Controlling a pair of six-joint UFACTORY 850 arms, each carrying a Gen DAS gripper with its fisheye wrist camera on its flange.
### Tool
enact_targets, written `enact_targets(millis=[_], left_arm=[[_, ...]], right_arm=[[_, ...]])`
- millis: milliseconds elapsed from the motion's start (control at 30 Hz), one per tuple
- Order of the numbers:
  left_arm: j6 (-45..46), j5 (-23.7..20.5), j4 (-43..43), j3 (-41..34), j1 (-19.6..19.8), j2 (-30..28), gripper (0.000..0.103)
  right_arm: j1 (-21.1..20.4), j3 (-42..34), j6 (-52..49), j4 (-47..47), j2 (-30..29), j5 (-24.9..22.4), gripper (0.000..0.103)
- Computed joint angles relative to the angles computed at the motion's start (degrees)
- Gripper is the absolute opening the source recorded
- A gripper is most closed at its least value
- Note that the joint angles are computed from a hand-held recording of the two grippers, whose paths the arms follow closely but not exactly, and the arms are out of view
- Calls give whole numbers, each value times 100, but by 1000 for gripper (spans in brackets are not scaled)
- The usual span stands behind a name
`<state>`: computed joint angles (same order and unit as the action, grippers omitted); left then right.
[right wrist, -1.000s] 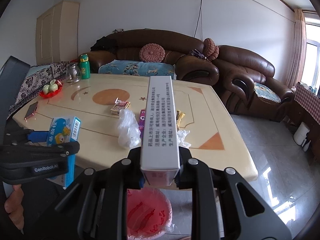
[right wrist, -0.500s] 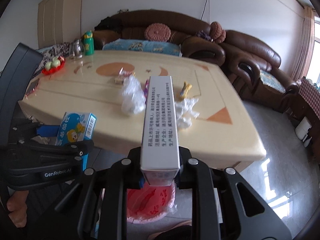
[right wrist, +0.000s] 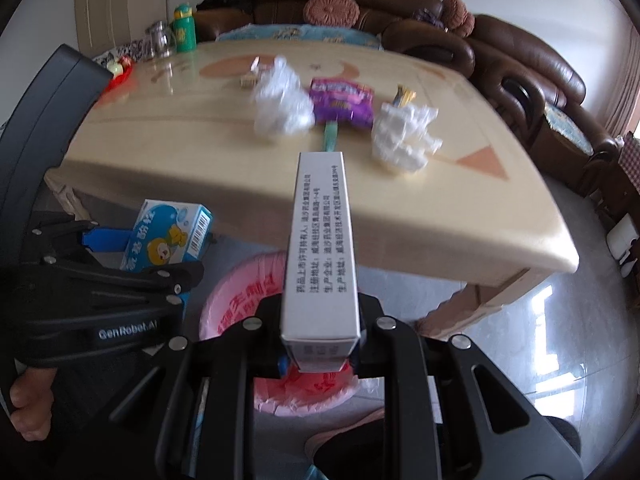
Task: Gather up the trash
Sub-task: 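Open the right tool over the wastebasket while the left tool releases its box there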
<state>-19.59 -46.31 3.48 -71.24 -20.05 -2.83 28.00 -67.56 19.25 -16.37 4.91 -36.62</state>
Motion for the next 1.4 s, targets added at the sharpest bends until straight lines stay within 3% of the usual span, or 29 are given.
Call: enact_targets(millis=[133,267,700,800,1033,1400], left_arm=[[170,72,-100,91,23,-103,64],[958,122,-905,160,196,-281,64],[1350,213,-1275,217,347,-1042,64],[1606,98,-1637,152,397,-1129,64],[1364,-256,-1485,43,386,-1263,64],[1753,-452,-1989,-188,514,-1772,64]], right_arm=[[-61,101,-188,257,-98,-39,21],[-86,210,-378,520,-262,-42,21],[-369,247,-1056,1180,-1043,-172,21],[-431,230,-1185,1395,-1236,-227,21],[-524,103,-1302,1540,-1592,-334,21],[-565,-97,-1415,1627,-1981,-415,21]])
